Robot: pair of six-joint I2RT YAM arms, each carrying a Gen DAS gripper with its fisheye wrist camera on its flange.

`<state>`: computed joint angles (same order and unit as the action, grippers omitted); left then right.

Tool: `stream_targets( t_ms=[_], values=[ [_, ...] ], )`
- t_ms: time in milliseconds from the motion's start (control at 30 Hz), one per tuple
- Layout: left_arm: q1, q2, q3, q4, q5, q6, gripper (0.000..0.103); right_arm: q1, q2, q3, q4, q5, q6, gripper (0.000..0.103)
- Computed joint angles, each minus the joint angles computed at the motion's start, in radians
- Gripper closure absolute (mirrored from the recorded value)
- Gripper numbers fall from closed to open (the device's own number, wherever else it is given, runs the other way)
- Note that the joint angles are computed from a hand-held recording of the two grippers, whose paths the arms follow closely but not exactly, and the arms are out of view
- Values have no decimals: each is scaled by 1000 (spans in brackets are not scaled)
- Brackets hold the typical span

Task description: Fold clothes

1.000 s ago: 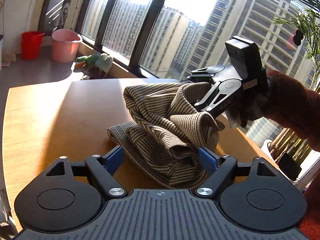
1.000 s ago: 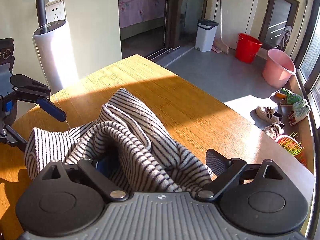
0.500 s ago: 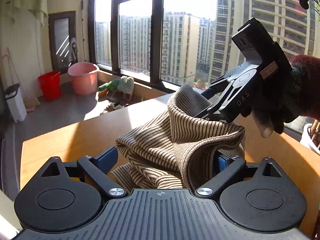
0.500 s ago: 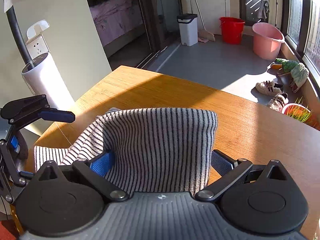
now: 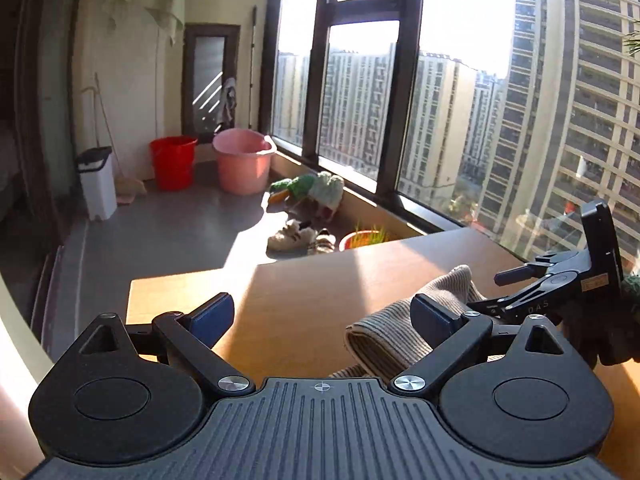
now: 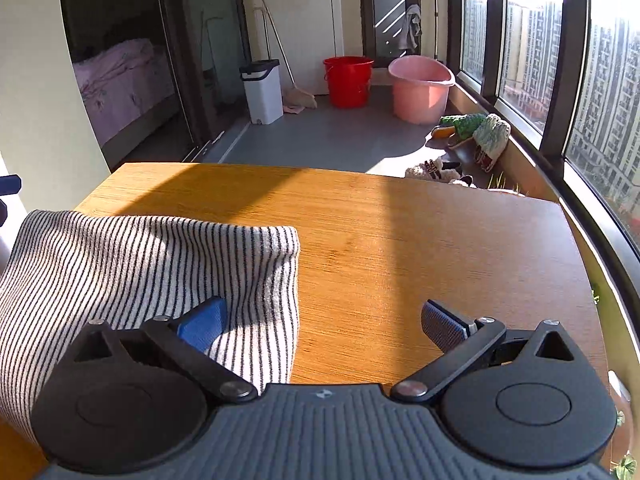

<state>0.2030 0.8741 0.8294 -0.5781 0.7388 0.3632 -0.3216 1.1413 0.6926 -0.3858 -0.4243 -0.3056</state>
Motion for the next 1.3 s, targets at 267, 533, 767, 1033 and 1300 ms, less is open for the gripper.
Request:
stream_targets(
  t_ms=[267, 533, 767, 1033, 1300],
  values=[
    [-488, 117, -77, 160, -333, 88, 1, -84, -121, -76, -5, -11, 10, 0],
    [-365, 410, -33, 238, -216, -30, 0, -530, -123, 99, -717, -531, -436, 0],
    [-277, 412, -59, 204, -125, -135, 0, -494, 132, 73, -947, -580, -452, 0],
    [-260, 214, -126, 15, -102, -130, 0, -232, 21, 14, -443, -503, 86, 0],
    [-261, 138, -182, -36, -52, -164, 0, -23, -56, 27, -231, -293, 194, 0]
  ],
)
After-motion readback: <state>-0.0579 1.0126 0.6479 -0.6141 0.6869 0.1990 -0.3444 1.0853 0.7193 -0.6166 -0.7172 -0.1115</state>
